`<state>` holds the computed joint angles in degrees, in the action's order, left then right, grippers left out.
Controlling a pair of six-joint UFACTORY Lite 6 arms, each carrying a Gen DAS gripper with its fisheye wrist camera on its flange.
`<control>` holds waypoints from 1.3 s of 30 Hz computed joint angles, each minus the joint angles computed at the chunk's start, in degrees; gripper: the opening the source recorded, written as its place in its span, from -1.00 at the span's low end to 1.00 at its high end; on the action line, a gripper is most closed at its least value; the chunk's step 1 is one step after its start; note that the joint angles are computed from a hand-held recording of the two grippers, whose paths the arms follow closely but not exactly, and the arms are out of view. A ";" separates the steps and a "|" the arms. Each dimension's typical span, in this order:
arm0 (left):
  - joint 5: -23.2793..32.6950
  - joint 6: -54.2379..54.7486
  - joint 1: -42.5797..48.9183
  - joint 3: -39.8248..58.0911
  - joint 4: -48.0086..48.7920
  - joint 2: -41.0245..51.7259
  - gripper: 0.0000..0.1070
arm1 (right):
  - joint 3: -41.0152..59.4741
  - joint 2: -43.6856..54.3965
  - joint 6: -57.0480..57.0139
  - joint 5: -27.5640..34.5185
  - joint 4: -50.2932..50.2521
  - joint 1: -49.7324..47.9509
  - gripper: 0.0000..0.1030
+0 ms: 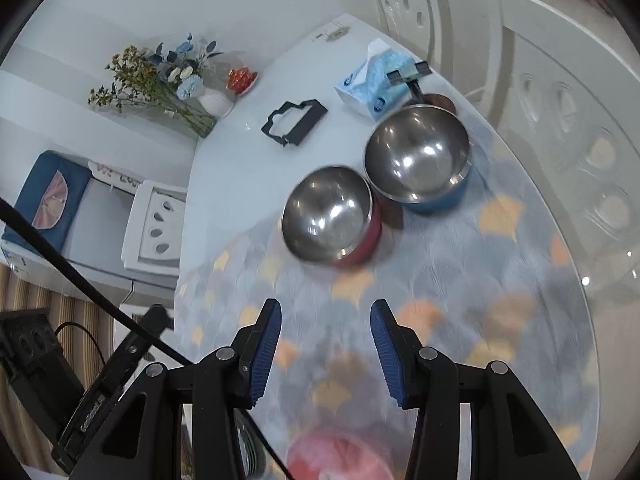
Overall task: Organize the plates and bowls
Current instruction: 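Move both grippers to the red steel bowl and close on its rim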
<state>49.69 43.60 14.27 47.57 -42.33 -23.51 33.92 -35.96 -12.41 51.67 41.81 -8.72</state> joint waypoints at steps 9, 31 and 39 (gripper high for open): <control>-15.10 -9.45 -10.54 5.10 5.84 17.24 -0.43 | 2.34 20.36 -14.27 -12.55 11.68 2.58 -0.13; -10.15 -6.70 -9.43 24.18 -2.89 50.62 0.14 | 10.80 46.38 -31.45 -17.87 27.50 4.41 0.05; -9.18 -4.77 -9.64 26.57 -6.52 54.29 0.12 | 11.21 47.17 -34.36 -22.51 28.86 6.71 -0.03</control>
